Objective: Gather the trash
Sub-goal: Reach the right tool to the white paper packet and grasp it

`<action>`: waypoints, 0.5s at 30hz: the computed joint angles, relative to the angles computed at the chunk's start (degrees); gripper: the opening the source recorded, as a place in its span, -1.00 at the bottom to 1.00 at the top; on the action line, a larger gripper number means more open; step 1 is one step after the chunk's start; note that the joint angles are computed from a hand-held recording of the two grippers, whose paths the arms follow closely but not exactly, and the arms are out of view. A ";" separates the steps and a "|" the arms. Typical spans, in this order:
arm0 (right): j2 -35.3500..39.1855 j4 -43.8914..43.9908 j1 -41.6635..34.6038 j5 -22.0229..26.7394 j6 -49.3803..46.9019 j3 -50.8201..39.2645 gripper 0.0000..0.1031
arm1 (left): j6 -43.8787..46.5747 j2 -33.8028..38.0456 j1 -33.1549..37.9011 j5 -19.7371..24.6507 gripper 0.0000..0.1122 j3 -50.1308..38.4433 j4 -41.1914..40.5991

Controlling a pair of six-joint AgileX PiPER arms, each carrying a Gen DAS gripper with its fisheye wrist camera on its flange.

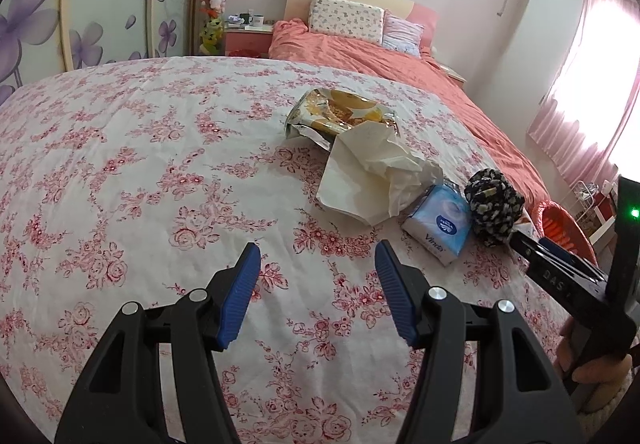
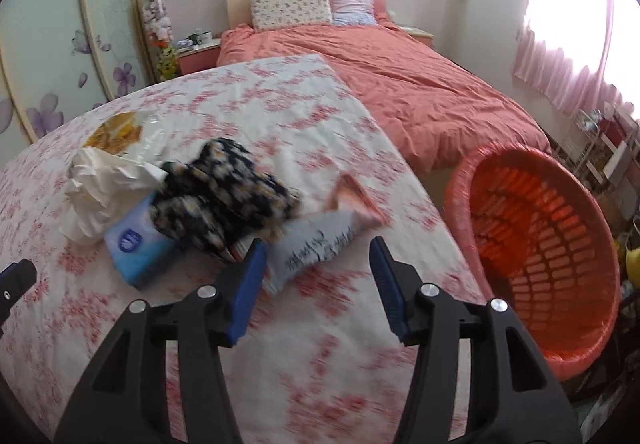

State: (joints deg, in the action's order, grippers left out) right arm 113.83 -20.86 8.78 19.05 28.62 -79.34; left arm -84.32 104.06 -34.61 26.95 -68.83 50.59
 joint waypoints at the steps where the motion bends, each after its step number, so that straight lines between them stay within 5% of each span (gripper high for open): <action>1: -0.40 -0.34 -0.62 -0.22 0.39 0.75 0.03 | 0.07 0.14 -0.15 -0.02 0.06 -0.12 -0.07; 9: -1.85 10.44 -3.11 -2.36 -7.46 1.70 0.03 | 1.51 1.13 -1.40 0.23 0.06 -1.32 -1.07; 15: 1.39 11.14 -2.50 0.97 -5.38 -4.03 0.04 | 1.98 1.43 -1.79 0.43 0.06 -1.65 -1.54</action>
State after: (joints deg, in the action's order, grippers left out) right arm 115.21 -9.72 6.28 20.02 23.24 -83.36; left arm -82.33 105.49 -36.40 27.37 -70.48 49.05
